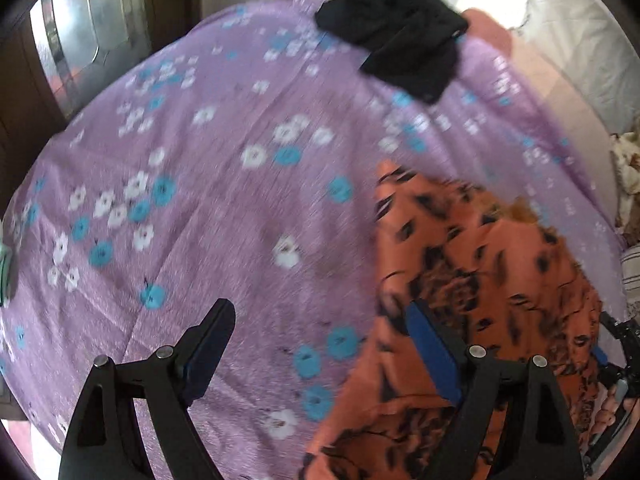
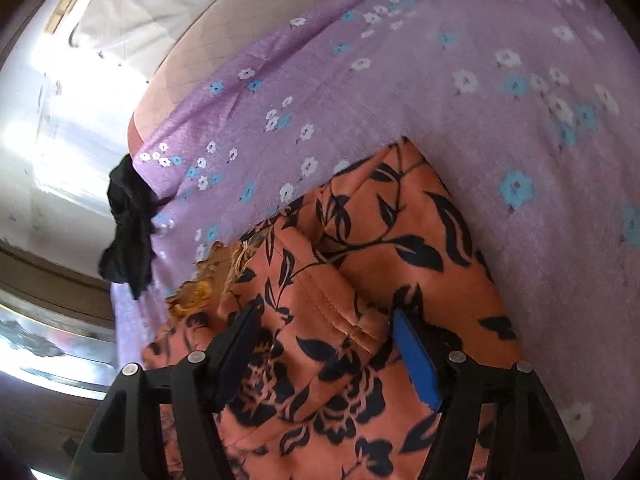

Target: Fold small clothes

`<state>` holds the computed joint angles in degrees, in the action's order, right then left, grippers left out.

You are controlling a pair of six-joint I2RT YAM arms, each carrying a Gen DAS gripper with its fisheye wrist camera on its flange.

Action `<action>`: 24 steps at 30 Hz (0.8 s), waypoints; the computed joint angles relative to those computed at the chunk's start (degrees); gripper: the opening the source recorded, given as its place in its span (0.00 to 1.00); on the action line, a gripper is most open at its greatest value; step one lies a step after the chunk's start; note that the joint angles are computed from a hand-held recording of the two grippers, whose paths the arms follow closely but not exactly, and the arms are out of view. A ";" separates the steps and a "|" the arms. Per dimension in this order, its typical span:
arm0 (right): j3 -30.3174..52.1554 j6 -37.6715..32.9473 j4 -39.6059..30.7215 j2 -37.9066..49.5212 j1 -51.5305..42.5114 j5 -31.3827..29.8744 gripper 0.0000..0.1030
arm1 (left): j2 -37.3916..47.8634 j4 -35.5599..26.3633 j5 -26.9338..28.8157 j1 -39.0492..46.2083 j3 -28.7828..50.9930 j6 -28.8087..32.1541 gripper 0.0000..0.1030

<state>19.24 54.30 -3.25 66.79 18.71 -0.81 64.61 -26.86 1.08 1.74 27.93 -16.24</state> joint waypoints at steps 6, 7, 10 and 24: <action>2.37 -3.74 -0.17 4.28 4.95 5.77 0.21 | 2.74 2.13 -2.42 -3.62 -1.68 -0.46 0.85; 2.69 -3.86 -0.33 4.23 5.96 6.77 0.18 | 2.38 2.19 -2.88 -4.24 -1.93 -0.88 0.85; 2.46 -3.36 -2.38 -1.58 9.93 11.75 0.12 | 0.74 2.36 -6.62 -7.49 -2.72 -3.23 0.85; 2.43 -5.53 -23.50 -10.98 0.29 0.25 0.19 | -4.64 -3.96 -23.90 -23.20 -0.25 -13.14 0.85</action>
<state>21.67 48.76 -26.75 55.81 19.00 -0.56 59.97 -30.83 -22.83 -21.46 27.68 -29.38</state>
